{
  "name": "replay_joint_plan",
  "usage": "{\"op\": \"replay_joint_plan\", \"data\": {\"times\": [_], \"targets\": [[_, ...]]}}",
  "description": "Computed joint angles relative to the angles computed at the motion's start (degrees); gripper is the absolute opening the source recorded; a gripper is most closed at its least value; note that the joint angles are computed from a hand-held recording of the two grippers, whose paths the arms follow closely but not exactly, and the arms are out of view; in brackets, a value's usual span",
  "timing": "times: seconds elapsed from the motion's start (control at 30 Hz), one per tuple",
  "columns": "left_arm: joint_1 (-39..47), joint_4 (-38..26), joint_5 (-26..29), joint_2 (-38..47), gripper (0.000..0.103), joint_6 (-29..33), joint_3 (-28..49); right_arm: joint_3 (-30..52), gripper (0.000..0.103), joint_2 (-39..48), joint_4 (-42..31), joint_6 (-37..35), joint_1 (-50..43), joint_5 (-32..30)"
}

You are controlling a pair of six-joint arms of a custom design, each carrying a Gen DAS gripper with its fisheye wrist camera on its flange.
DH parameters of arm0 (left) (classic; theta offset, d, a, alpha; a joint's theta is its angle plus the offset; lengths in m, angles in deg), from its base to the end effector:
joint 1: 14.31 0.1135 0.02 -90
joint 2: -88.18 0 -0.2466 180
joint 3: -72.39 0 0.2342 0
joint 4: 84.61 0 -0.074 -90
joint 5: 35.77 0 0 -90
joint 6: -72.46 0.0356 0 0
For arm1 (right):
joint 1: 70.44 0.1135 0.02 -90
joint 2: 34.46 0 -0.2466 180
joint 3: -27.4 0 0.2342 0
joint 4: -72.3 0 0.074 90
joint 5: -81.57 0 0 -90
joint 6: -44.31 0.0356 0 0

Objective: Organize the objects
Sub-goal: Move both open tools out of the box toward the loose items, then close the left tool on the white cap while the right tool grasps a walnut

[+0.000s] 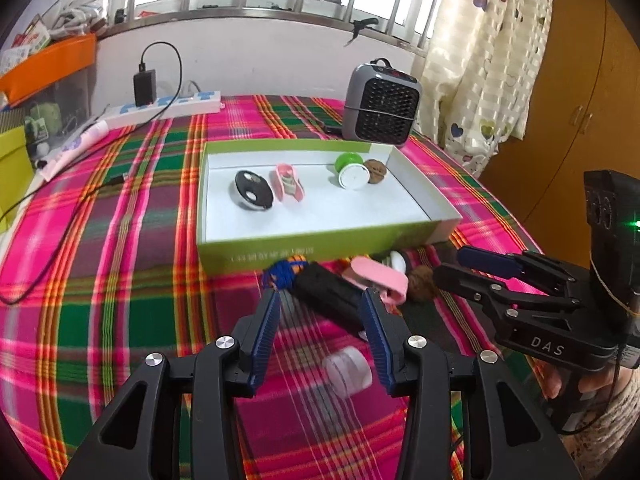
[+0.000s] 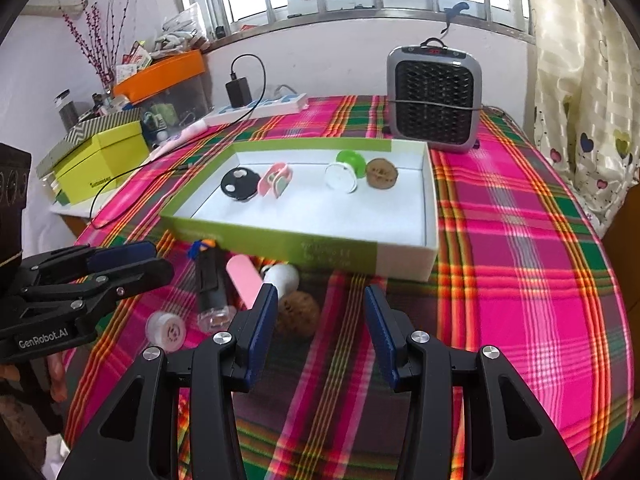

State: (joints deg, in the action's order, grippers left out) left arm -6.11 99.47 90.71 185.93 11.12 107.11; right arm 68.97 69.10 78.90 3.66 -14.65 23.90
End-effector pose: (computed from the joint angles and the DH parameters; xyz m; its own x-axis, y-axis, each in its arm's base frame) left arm 0.2132 0.0093 0.0612 -0.6535 0.2955 -0.6969 0.5724 0.7953 -0.1996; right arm 0.1546 0.1935 0.0608 -0.7020 0.1076 -0.7040 0.0071 0.9895 0.1442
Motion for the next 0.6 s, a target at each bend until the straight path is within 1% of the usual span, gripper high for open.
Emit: {"op": "replay_joint_plan", "data": {"times": [0.17, 0.23, 0.27, 0.43, 0.6], "targets": [[1.0, -1.1, 1.4, 1.0, 0.041, 1.6, -0.6, 0.5, 0.047, 0.9, 0.1, -0.5, 0.9, -0.1], [1.2, -1.0, 1.8, 1.2, 0.042, 2.1, -1.0, 0.8, 0.056, 1.4, 0.1, -0.6, 0.9, -0.7], [1.1, -1.1, 1.7, 1.4, 0.042, 2.2, -1.1, 0.9, 0.057, 1.7, 0.3, -0.8, 1.0, -0.9], [0.3, 0.5, 0.7, 3.5, 0.042, 2.1, -1.5, 2.2, 0.057, 2.9, -1.7, -0.2, 1.0, -1.1], [-0.7, 2.0, -0.2, 4.8, 0.042, 2.0, -1.9, 2.4, 0.057, 3.3, -1.9, -0.3, 0.9, -1.8]]}}
